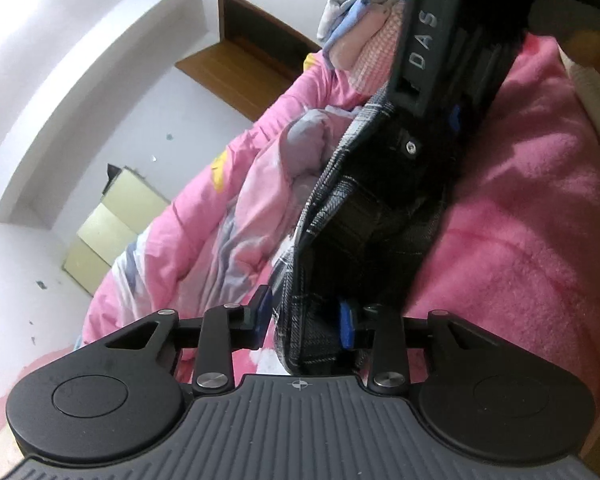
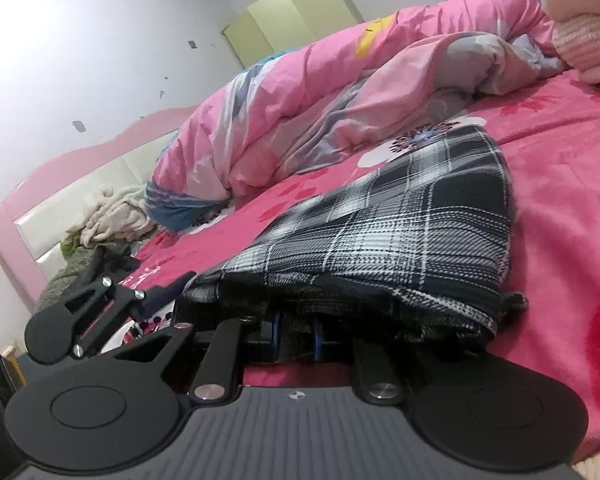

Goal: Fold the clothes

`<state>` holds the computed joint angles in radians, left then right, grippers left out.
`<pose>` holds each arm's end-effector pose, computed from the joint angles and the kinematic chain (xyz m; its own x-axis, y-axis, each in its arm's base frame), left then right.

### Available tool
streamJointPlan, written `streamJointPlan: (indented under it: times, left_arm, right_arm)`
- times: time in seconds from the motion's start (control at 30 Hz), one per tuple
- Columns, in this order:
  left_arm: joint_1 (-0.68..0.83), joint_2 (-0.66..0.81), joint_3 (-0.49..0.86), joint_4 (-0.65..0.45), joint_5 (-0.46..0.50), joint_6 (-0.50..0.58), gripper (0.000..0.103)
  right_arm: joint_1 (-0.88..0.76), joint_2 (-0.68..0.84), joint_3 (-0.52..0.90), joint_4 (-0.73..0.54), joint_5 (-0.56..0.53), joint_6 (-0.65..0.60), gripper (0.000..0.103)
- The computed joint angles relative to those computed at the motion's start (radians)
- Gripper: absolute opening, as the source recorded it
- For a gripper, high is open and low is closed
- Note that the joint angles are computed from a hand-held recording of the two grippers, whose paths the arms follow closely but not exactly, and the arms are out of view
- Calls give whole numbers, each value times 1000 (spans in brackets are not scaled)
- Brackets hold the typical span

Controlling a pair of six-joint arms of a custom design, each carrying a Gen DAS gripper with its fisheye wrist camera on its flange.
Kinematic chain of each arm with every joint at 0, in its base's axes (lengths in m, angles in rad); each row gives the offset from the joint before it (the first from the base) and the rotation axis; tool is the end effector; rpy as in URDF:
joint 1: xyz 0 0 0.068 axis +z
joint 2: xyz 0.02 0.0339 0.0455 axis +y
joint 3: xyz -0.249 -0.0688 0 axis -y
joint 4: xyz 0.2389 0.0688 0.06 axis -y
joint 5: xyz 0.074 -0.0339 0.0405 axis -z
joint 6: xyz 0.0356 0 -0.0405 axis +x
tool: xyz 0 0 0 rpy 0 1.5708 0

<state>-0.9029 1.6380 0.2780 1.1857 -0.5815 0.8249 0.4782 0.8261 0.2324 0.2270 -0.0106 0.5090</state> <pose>0.1687 -0.1823 0.1229 0.1629 0.7845 -0.5984 0.2968 0.5394 0.7880 0.1642 0.0855 0.1734 -0.5065 0.2863 -0.8133 -0.2544 0.8517 0.4582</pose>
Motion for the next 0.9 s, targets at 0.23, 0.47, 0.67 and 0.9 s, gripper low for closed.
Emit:
streamJointPlan:
  times: [0.23, 0.47, 0.67, 0.9]
  left_arm:
    - [34, -27, -7, -21, 48, -52, 34]
    - [53, -19, -16, 3, 83, -77, 34]
    - [58, -119, -37, -79, 118, -109, 37]
    - [76, -163, 44, -251, 237, -172, 52]
  right_arm:
    - [212, -61, 44, -168, 294, -101, 17]
    - [208, -49, 83, -203, 271, -106, 17]
    - [169, 56, 96, -107, 303, -98, 15]
    - [187, 68, 69, -43, 338, -127, 15]
